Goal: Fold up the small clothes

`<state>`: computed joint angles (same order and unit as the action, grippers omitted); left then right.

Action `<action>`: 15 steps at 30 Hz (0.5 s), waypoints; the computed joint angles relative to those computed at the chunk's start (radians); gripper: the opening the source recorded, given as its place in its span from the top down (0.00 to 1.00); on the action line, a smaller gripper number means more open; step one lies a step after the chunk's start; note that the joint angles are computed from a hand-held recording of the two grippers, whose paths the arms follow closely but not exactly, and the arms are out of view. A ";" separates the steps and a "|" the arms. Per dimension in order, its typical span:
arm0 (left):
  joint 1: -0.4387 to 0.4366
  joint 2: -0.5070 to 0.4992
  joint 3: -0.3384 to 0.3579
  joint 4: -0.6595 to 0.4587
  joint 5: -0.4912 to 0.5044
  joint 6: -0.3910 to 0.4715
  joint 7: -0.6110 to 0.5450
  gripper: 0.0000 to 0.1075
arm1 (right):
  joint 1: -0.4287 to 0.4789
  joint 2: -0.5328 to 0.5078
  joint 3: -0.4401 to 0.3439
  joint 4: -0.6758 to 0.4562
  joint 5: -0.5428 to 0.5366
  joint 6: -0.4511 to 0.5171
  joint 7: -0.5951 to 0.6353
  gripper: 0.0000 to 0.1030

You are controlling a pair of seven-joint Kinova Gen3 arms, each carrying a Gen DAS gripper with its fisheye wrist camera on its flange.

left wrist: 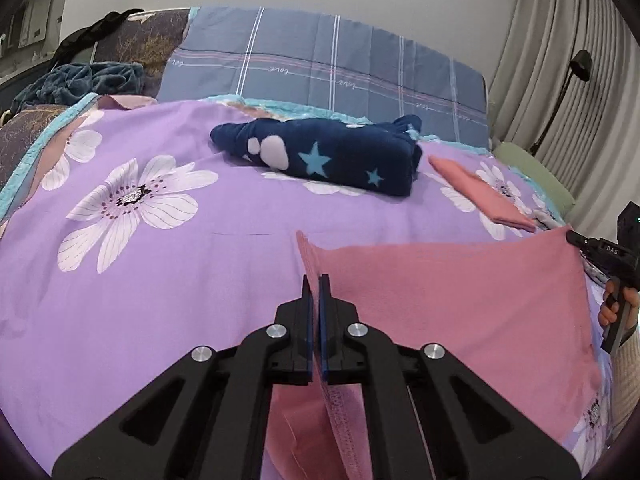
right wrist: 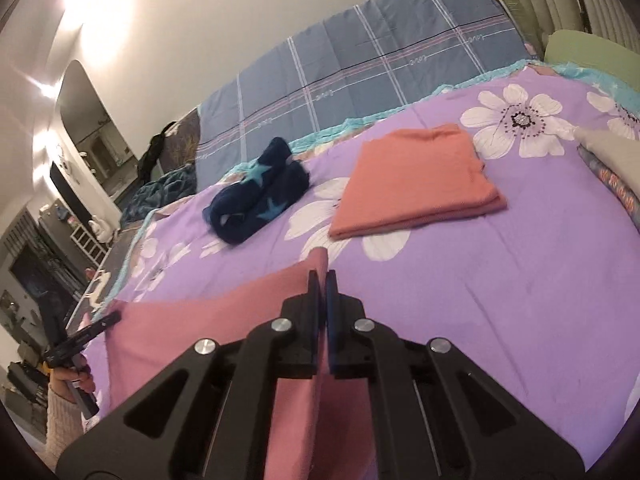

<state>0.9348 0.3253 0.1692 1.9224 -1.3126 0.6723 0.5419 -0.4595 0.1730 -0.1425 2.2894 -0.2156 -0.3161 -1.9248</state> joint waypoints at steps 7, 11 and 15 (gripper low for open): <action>-0.023 0.050 -0.038 -0.004 0.144 -0.039 -0.052 0.68 | 0.064 0.093 -0.029 -0.043 -0.010 0.122 -0.047 0.80; 0.096 -0.001 -0.069 0.023 0.131 0.067 -0.017 0.57 | 0.004 -0.011 0.020 0.056 -0.022 0.101 -0.038 0.76; 0.138 -0.025 0.006 0.014 0.135 0.132 -0.031 0.54 | -0.047 -0.113 0.026 0.162 -0.102 0.095 0.022 0.75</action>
